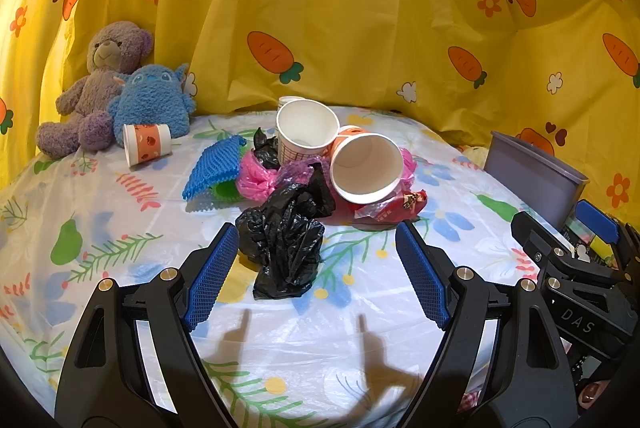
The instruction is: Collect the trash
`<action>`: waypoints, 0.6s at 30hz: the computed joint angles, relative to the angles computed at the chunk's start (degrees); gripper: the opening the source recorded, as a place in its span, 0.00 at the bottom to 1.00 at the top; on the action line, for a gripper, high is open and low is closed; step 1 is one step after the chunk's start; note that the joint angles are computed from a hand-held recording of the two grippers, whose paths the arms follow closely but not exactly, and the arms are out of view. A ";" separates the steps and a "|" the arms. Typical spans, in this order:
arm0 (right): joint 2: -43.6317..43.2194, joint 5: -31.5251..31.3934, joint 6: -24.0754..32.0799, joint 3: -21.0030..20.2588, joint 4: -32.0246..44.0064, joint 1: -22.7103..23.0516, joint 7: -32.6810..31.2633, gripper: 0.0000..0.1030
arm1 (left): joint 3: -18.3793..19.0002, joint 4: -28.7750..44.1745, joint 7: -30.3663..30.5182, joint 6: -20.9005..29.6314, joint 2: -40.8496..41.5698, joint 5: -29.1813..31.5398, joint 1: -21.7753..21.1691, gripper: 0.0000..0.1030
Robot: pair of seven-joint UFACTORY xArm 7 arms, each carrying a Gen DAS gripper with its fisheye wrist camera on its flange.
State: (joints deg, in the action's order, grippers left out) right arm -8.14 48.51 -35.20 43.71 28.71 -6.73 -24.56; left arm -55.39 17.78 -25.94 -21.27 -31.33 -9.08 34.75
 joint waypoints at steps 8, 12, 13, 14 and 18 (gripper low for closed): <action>0.84 0.37 -0.87 -5.30 0.10 5.52 -1.04 0.95 | -0.38 0.49 0.80 -0.04 0.85 -0.63 0.12 0.77; 1.10 -0.43 -0.83 -8.31 0.07 8.30 -0.78 0.95 | -1.03 0.79 0.82 -0.07 1.17 -0.65 0.67 0.77; 1.20 -0.41 -0.72 -9.04 0.21 8.93 -0.93 0.95 | -1.12 0.83 0.79 -0.04 1.18 -0.66 0.71 0.77; 1.36 -0.53 -0.75 -9.77 0.28 9.61 -0.90 0.95 | -1.34 0.94 0.76 0.03 1.22 -0.67 0.88 0.77; 1.63 -0.59 -1.17 -12.45 0.20 12.40 -0.99 0.95 | -1.68 1.22 0.78 0.13 1.76 -0.33 1.38 0.77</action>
State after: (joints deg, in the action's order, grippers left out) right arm -6.51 47.92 -36.37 31.25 28.90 5.67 -25.55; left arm -57.07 19.00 -25.16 -21.14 -29.58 -9.41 36.13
